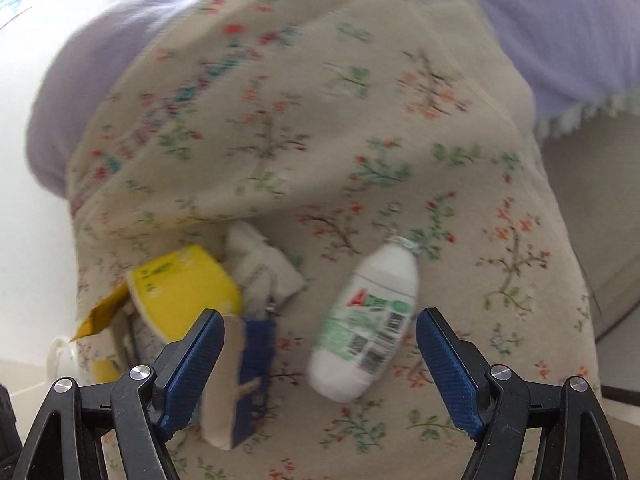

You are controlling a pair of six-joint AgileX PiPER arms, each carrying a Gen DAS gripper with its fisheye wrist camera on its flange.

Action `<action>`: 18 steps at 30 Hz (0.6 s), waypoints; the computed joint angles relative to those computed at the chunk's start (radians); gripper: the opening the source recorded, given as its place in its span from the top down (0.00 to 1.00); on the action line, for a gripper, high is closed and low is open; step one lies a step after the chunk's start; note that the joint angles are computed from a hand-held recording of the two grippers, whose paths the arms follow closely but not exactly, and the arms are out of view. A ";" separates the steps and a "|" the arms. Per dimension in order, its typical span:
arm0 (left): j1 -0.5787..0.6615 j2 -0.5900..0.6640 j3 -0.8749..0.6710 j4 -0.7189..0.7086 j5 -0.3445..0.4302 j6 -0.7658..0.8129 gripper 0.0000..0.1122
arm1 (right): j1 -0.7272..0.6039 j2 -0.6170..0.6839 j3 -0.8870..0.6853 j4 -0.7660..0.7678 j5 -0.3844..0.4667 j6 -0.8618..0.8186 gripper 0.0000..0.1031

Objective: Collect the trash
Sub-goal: 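Grasp the yellow sponge with the left tool while the right tool grasps another white bottle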

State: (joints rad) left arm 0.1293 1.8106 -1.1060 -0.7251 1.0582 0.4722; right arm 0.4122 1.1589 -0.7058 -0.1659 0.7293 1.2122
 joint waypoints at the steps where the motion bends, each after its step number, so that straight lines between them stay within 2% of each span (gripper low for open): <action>1: 0.008 0.009 -0.005 -0.010 0.001 -0.005 0.39 | -0.024 -0.005 0.016 0.029 -0.014 -0.019 0.19; 5: 0.014 0.034 -0.010 -0.024 -0.020 -0.033 0.37 | -0.083 0.002 0.056 0.107 -0.036 -0.065 0.19; 10: 0.046 0.070 -0.063 -0.043 0.022 -0.053 0.37 | -0.143 0.031 0.097 0.221 -0.079 -0.149 0.21; 18: 0.103 0.091 -0.095 -0.110 0.030 -0.031 0.37 | -0.168 0.088 0.093 0.243 -0.089 -0.177 0.28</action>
State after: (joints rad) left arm 0.2325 1.9012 -1.2009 -0.8353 1.0881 0.4415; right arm 0.2442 1.2467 -0.6129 0.0773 0.6399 1.0357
